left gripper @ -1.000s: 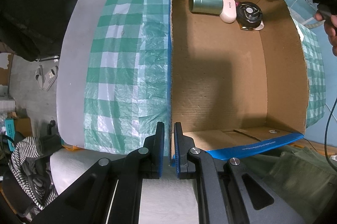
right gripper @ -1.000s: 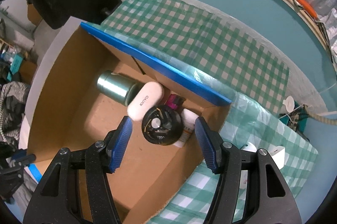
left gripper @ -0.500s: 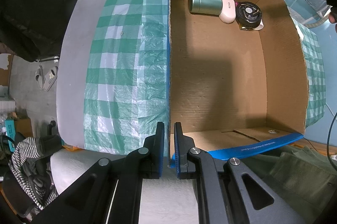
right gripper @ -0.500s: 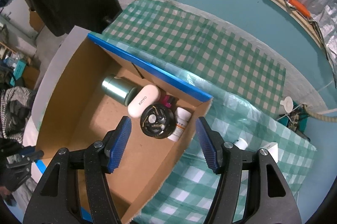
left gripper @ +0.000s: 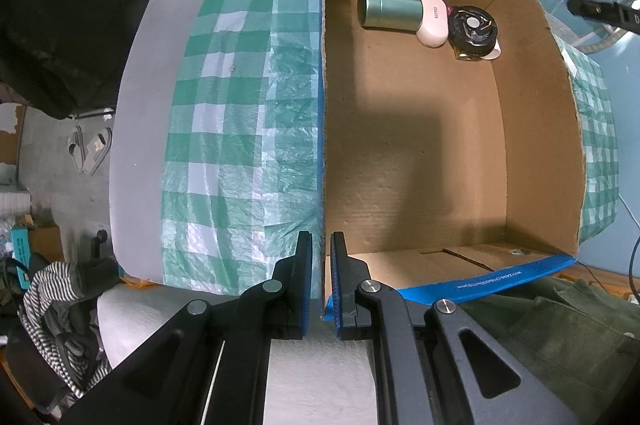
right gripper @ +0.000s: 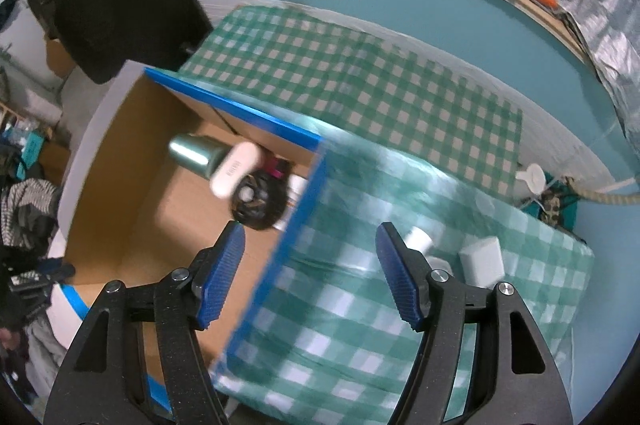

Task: Organize rigid objects
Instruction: 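Move the right gripper back over the white octagonal case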

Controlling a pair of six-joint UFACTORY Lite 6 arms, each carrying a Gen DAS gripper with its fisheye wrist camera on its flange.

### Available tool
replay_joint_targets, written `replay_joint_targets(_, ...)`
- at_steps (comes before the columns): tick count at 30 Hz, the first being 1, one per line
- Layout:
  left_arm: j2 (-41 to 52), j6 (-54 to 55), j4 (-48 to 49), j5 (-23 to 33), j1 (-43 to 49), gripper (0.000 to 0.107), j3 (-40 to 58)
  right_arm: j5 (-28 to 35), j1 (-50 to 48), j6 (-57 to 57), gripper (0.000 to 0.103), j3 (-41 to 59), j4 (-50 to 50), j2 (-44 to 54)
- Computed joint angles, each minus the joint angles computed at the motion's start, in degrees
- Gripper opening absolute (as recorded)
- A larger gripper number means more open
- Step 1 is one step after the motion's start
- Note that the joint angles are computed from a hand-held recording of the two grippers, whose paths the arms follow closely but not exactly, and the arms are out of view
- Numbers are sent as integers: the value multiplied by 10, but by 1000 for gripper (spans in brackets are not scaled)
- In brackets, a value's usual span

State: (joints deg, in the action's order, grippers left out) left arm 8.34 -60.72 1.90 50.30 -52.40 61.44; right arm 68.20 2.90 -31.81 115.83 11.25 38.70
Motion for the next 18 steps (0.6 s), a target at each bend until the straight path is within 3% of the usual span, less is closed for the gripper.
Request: replay_joint_targets(18,1,-6,-1,1,-6,8,0,-3,-129,23,68,84,-50,139)
